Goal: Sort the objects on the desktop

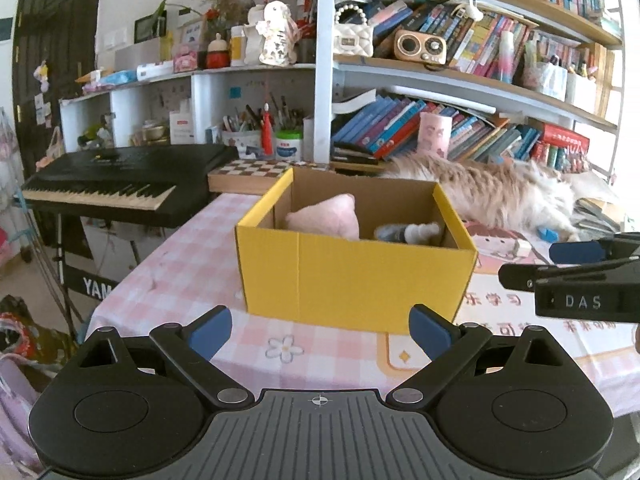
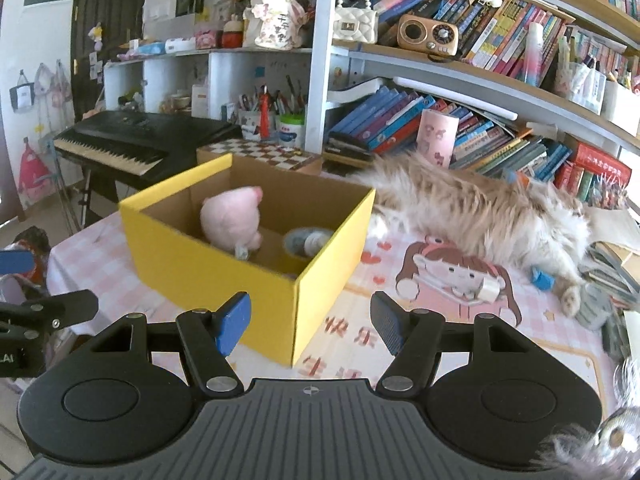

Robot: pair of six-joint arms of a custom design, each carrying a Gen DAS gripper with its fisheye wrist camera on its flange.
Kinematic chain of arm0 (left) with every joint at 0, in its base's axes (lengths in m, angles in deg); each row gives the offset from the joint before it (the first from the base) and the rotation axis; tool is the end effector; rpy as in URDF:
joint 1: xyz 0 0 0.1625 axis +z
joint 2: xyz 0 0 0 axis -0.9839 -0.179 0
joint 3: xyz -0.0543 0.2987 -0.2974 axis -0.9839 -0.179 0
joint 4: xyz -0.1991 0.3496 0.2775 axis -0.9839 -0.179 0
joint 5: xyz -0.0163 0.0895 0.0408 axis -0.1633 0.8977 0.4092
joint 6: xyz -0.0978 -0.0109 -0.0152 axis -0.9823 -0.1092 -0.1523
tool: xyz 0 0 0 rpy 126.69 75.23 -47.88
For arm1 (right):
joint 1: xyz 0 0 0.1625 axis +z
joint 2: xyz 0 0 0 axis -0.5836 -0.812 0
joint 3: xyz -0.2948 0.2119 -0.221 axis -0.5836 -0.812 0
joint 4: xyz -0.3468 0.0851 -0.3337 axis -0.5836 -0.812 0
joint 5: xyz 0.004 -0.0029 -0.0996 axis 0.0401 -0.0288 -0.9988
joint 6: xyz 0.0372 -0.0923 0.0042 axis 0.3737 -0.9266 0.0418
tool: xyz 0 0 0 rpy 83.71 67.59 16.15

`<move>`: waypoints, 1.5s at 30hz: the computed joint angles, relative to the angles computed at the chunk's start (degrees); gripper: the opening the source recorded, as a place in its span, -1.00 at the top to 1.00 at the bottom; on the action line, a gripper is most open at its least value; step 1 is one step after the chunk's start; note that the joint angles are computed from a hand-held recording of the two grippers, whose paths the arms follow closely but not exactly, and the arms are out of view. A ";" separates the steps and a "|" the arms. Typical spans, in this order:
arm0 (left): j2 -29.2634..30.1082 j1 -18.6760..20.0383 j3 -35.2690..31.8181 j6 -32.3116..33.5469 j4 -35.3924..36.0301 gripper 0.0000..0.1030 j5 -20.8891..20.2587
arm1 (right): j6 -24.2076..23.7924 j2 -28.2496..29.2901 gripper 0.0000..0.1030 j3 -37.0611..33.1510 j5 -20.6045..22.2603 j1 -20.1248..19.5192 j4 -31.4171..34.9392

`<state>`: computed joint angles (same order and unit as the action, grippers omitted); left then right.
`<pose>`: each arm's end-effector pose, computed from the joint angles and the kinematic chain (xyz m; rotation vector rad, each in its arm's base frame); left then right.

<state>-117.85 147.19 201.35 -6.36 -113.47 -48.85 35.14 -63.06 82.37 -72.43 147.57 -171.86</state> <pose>-0.0457 -0.5948 0.2552 0.7232 2.2182 -1.1343 0.3173 -0.6052 0.0092 0.6002 -2.0755 1.1247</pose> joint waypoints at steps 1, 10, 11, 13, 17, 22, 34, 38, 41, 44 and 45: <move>-0.48 -0.02 0.48 -0.23 0.25 -0.89 0.00 | 0.24 -0.04 -0.23 0.54 -0.22 0.22 -0.10; -4.25 -0.39 4.42 -1.34 1.45 -0.89 1.42 | 2.65 0.16 -0.24 4.29 -0.95 1.68 0.88; -4.56 -0.51 4.78 -1.23 1.58 -0.89 1.78 | 3.06 0.24 -0.24 4.56 -0.97 1.82 1.09; -5.33 -0.61 5.50 -1.00 1.94 -0.89 2.37 | 3.74 0.50 -0.24 4.98 -0.86 2.10 1.62; -6.61 -0.70 6.65 -1.50 2.56 -0.89 3.19 | 4.69 0.86 -0.24 5.80 -0.39 2.65 2.57; -7.60 -0.91 7.63 -1.81 3.78 -0.89 3.64 | 5.03 0.80 -0.26 6.56 0.40 3.08 3.66; -9.24 -1.32 9.31 -3.73 5.29 -0.89 4.45 | 7.33 -0.12 -0.27 8.43 0.59 3.37 5.78; -9.58 -1.36 9.53 -5.21 6.44 -0.89 4.68 | 7.30 -0.39 -0.27 9.17 0.69 3.41 5.83; -9.82 -1.36 9.58 -5.95 7.84 -0.89 4.18 | 7.43 -0.68 -0.28 9.89 0.49 3.44 5.61; -9.94 -1.48 9.85 -6.12 8.76 -0.89 3.65 | 8.00 -0.98 -0.30 10.62 -0.16 3.41 5.33; -9.93 -1.54 9.89 -6.19 9.17 -0.89 3.47 | 8.32 -1.09 -0.33 10.90 -0.44 3.39 5.20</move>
<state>-127.78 145.65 211.23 -12.54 -104.31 -45.38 43.46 -64.15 93.26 -72.87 150.96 -166.66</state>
